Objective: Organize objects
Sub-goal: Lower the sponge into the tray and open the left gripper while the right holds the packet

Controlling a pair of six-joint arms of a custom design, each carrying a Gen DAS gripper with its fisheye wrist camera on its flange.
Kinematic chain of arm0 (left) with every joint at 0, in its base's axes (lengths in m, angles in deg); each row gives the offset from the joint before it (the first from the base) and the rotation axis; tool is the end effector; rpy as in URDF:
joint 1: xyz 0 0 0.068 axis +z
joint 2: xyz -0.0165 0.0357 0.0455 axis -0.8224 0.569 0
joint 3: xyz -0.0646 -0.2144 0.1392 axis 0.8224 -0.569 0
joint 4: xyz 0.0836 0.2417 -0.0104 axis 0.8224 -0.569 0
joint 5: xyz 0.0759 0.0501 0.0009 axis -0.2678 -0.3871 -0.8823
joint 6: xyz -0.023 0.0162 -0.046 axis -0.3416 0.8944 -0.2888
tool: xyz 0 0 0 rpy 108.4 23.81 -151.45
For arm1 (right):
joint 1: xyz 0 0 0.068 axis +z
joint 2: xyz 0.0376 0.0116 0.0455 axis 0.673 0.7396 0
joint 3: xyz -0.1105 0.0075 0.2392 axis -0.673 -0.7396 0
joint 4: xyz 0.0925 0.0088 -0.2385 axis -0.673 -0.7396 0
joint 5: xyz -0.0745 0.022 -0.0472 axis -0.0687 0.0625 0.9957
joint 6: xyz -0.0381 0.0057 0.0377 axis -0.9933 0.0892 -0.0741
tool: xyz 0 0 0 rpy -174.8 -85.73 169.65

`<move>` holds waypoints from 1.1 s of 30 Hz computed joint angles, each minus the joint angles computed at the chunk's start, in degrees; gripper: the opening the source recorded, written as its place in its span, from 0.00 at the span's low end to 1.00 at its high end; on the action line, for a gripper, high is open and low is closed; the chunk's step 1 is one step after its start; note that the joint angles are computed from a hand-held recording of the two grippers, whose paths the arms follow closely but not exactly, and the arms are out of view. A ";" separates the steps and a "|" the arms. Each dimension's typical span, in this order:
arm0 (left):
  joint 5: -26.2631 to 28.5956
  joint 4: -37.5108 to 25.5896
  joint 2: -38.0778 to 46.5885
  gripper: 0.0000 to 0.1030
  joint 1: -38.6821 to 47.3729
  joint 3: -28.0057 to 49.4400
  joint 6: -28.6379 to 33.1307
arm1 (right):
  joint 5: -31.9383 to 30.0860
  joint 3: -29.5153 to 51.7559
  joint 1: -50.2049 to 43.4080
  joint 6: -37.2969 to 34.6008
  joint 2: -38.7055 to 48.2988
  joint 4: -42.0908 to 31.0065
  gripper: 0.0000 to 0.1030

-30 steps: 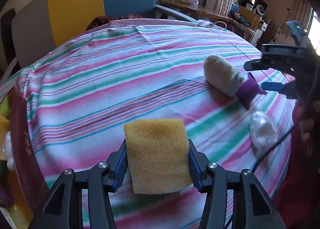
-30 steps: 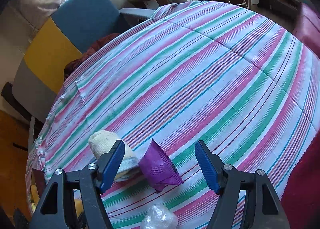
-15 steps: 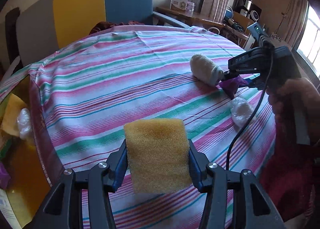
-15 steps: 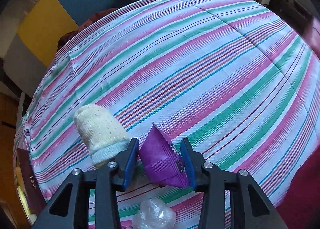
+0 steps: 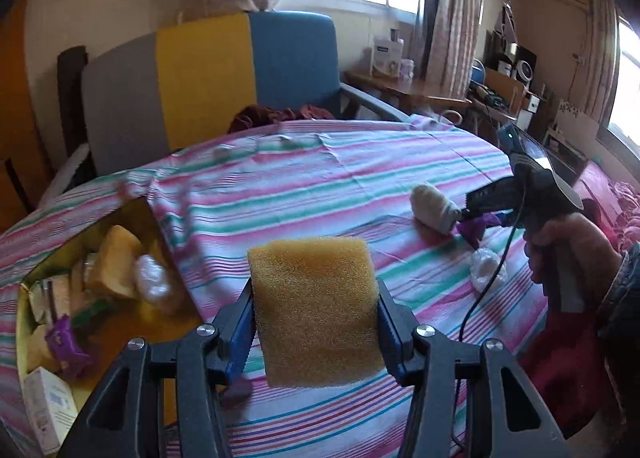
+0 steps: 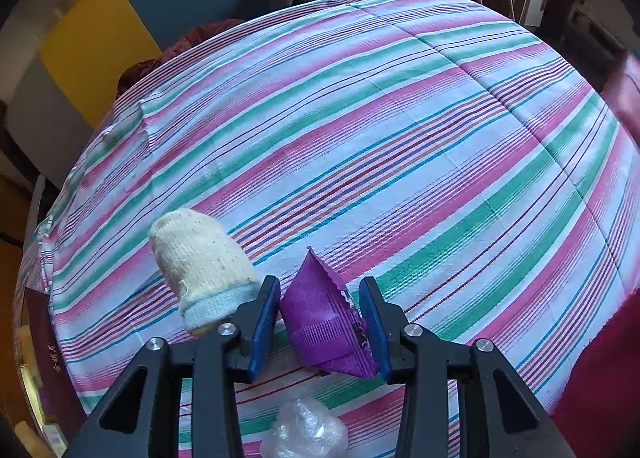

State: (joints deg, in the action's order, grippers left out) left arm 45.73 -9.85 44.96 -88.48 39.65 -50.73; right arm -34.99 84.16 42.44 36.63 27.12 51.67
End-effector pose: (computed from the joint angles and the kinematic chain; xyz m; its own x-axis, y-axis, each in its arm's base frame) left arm 0.2462 -0.1563 0.2545 -0.6376 0.2407 -0.7318 0.3850 0.9224 -0.0320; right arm 0.3305 -0.0005 0.1886 -0.7521 0.5541 -0.3568 0.5182 0.8317 0.1994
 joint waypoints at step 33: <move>23.07 -6.91 -7.25 0.52 47.51 -7.86 6.57 | 2.65 -3.74 1.21 0.51 -5.93 5.23 0.40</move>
State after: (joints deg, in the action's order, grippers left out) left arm 68.80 -16.75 37.71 -40.97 31.79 -44.16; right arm -32.34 80.42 43.66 37.13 21.19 56.90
